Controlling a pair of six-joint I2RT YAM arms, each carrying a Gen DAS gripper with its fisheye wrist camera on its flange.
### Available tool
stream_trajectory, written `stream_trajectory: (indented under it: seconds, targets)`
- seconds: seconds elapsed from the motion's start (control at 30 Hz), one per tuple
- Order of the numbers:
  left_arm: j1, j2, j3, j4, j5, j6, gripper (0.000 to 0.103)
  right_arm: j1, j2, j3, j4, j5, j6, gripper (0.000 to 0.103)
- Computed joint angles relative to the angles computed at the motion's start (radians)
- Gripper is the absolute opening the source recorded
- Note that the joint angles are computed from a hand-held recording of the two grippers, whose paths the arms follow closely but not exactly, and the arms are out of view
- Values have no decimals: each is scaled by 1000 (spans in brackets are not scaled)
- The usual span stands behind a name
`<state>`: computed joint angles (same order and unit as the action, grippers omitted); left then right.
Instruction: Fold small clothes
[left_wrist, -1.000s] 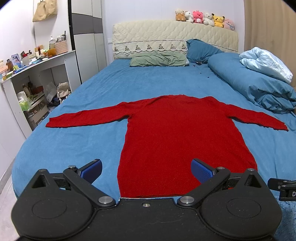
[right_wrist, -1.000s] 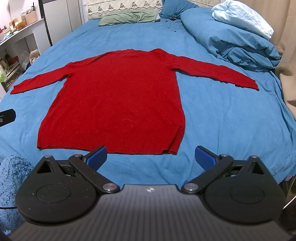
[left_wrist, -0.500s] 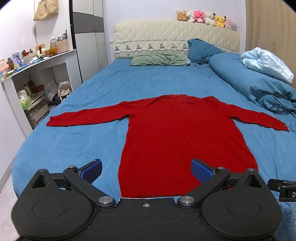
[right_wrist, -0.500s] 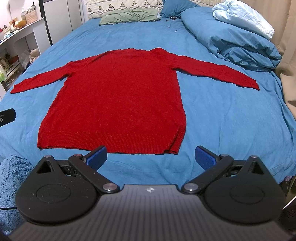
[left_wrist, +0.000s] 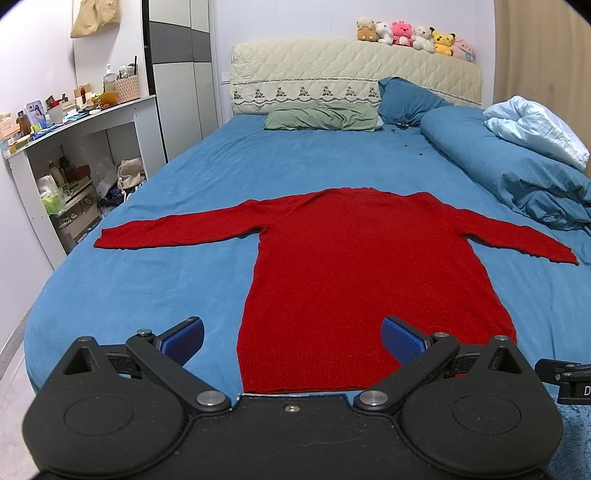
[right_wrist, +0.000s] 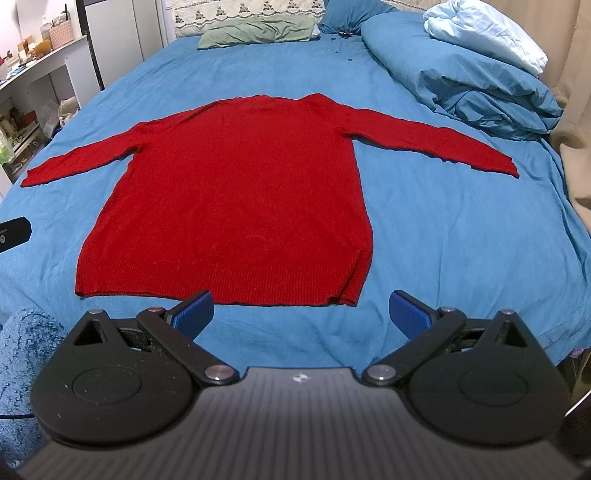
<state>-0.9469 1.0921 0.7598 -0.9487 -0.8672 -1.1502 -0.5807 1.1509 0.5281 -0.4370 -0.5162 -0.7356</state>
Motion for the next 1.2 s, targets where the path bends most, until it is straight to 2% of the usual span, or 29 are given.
stream_trajectory:
  seconds: [0.03, 0.27, 0.37, 0.47, 0.57, 0.7, 0.8, 0.9, 1.0, 1.03, 1.1, 1.2]
  targets:
    - [4, -13, -14, 24, 0, 21, 103, 0, -1, -3, 2, -1, 0, 103]
    - [23, -2, 29, -4, 10, 32, 103, -4, -6, 12, -18, -9, 1, 103]
    - [79, -11, 74, 43, 9, 131, 103, -12, 7, 47, -30, -26, 15, 103]
    - [190, 3, 131, 224, 16, 389, 103, -11, 66, 127, -20, -52, 58, 103]
    - [318, 72, 189, 449, 89, 636, 103, 3, 173, 231, 43, -60, 137, 103]
    - [464, 302, 350, 647, 251, 795, 103, 26, 387, 424, 166, -45, 294, 103]
    - [543, 545, 540, 700, 369, 821, 103, 48, 591, 602, 271, 3, 419, 103]
    - [592, 796, 781, 653, 438, 827, 103, 59, 811, 802, 349, 56, 516, 103]
    - [632, 1083, 1112, 522, 510, 846, 103, 43, 1026, 1007, 393, 41, 614, 103]
    - [644, 1139, 1165, 528, 528, 860, 103, 38, 1120, 1104, 393, 34, 650, 103]
    - [647, 1304, 1370, 454, 527, 849, 103, 36, 1278, 1284, 370, 62, 687, 103]
    - [666, 1562, 1732, 309, 569, 886, 103, 36, 1504, 1557, 326, 99, 720, 103]
